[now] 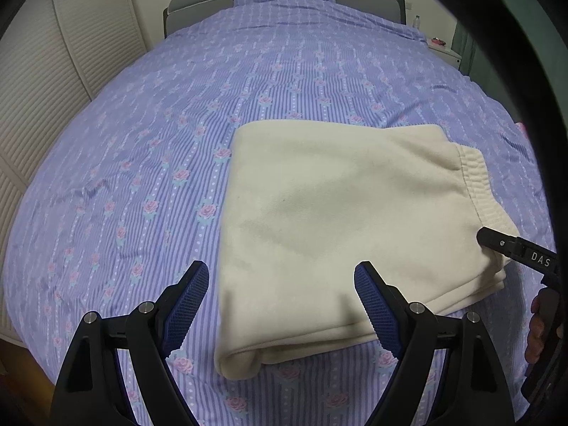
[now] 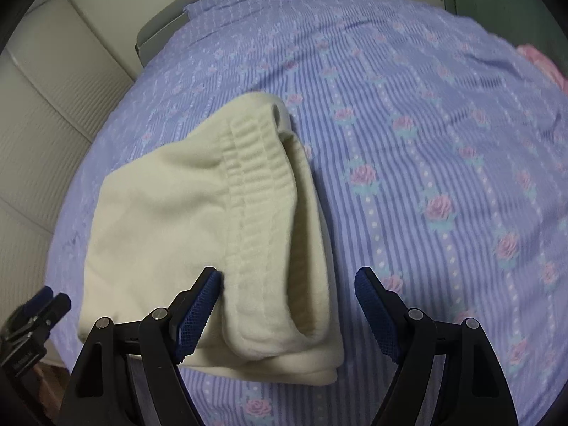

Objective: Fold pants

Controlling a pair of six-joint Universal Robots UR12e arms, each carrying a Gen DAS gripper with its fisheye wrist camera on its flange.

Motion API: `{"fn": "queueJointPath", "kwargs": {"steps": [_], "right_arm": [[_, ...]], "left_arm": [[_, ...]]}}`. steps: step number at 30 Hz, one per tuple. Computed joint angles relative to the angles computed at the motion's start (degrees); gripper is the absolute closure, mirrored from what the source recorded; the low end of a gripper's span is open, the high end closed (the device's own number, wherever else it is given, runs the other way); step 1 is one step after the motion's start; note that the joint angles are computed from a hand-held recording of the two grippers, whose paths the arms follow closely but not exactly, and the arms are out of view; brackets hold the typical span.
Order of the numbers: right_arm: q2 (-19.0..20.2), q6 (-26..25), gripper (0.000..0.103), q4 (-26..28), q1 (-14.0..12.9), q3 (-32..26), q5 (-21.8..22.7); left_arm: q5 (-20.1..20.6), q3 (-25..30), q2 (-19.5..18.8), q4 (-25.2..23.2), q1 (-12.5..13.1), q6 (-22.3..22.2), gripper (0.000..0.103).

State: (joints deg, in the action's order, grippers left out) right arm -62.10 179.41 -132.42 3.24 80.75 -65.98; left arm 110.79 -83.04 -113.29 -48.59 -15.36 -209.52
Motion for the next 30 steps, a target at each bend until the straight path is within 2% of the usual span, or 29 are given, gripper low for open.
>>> {"fn": "queueJointPath", "kwargs": {"steps": [3, 6, 12, 15, 17, 18, 20, 21, 22, 24, 25, 27, 30], "right_arm": [[0.1, 3.4, 0.024, 0.2, -1.1, 1.1, 4.1], [0.9, 8.6, 0.024, 0.5, -2.4, 2.1, 10.1], [1.5, 10.2, 0.024, 2.3, -3.2, 2.4, 14.7], [2.5, 12.0, 0.024, 4.3, -3.2, 1.3, 17.3], [3.0, 12.0, 0.028, 5.6, -2.7, 0.2, 15.8], [3.1, 11.9, 0.038, 6.1, -2.6, -0.2, 15.6], [2.9, 12.0, 0.050, 7.6, -2.2, -1.1, 14.3], [2.6, 11.8, 0.054, 7.8, -1.9, -1.3, 13.0], [2.1, 11.0, 0.055, 7.6, -1.2, -1.6, 10.0], [1.4, 8.9, 0.057, 7.2, 0.3, -2.3, 3.6], [1.3, 7.9, 0.057, 7.1, 1.1, -2.7, 0.6], [1.3, 6.7, 0.057, 6.9, 2.1, -3.0, -4.0], [1.5, 4.4, 0.057, 6.6, 3.1, -3.4, -7.7]], "left_arm": [[0.0, -0.3, 0.1, -0.7, 0.0, -1.1, 0.019], [0.2, -0.4, 0.0, -1.4, 0.1, -2.0, 0.019], [1.9, -0.2, -0.6, -1.7, 0.4, -1.2, 0.019], [0.9, 0.0, -0.9, -1.0, 0.8, -0.4, 0.019], [-0.6, -0.1, -0.9, -0.3, 1.5, 0.1, 0.019], [-2.2, -0.3, -0.9, 0.3, 2.1, 0.2, 0.019], [-5.4, -0.7, -0.7, 1.6, 3.1, 0.2, 0.019], [-8.2, -1.2, -0.4, 2.7, 4.0, 0.0, 0.019], [-10.8, -1.7, -0.1, 3.8, 4.8, -0.7, 0.019], [-19.0, -3.5, 0.7, 7.2, 7.2, -1.7, 0.018], [-21.1, -4.0, 0.9, 8.0, 8.1, -2.5, 0.018], [-24.1, -4.7, 0.7, 9.2, 9.6, -2.4, 0.013], [-25.2, -3.4, -0.8, 5.9, 10.5, 1.2, 0.014]]}}
